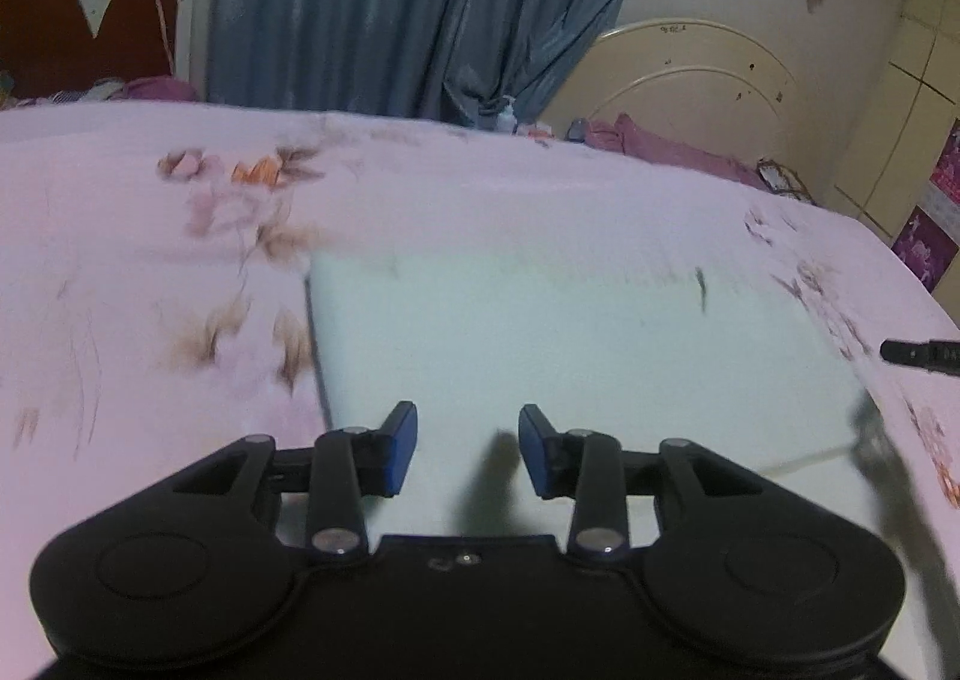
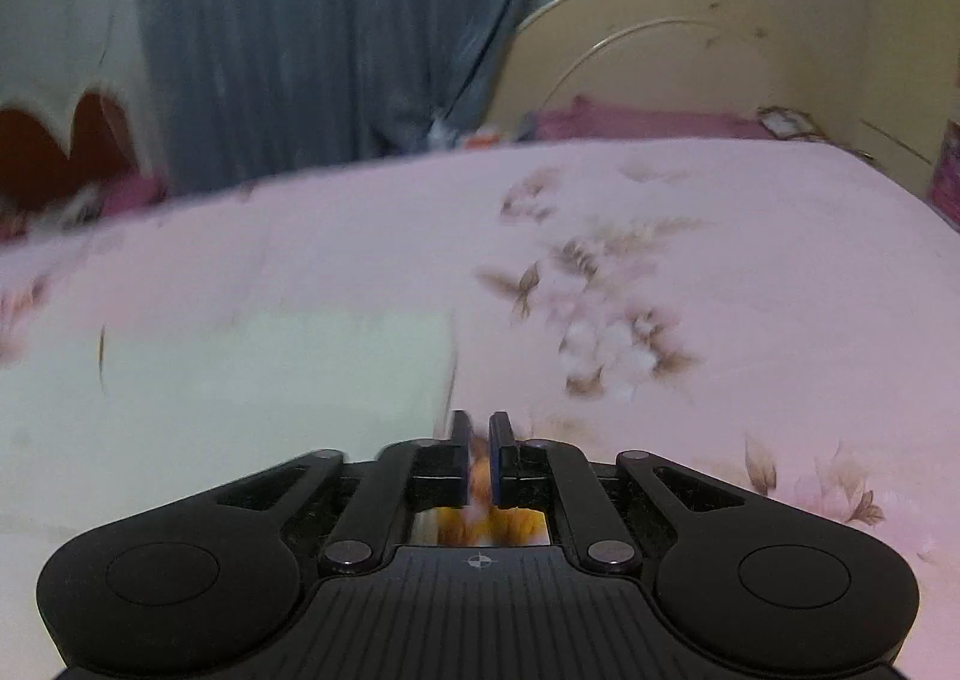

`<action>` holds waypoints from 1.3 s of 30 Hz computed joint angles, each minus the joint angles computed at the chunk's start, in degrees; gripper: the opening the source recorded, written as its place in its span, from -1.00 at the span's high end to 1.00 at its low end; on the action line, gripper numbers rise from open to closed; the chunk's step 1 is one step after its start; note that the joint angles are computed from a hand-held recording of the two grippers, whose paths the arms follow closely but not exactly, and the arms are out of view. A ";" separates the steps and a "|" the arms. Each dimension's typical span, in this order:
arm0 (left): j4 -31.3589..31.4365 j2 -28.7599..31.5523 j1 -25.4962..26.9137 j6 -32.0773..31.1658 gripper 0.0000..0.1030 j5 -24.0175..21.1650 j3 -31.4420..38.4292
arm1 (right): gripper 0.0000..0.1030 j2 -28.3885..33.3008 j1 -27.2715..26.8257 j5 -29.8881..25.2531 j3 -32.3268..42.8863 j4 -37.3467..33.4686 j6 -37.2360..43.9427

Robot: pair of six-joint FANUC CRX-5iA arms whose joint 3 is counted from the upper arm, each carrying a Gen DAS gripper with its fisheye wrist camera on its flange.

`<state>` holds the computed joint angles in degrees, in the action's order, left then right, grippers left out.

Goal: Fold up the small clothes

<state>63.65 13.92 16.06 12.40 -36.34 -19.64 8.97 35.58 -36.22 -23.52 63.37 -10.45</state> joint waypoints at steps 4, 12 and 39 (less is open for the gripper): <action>-1.62 5.48 -2.24 1.03 0.23 2.03 6.44 | 0.91 3.17 -1.35 11.34 2.83 -2.91 6.37; -6.13 11.87 -0.18 1.44 0.18 2.55 14.70 | 0.92 5.80 -0.54 7.26 4.77 -9.61 9.84; 15.46 -2.96 -5.30 -15.45 0.17 10.98 -6.74 | 0.90 7.88 1.76 2.32 9.94 -11.78 15.23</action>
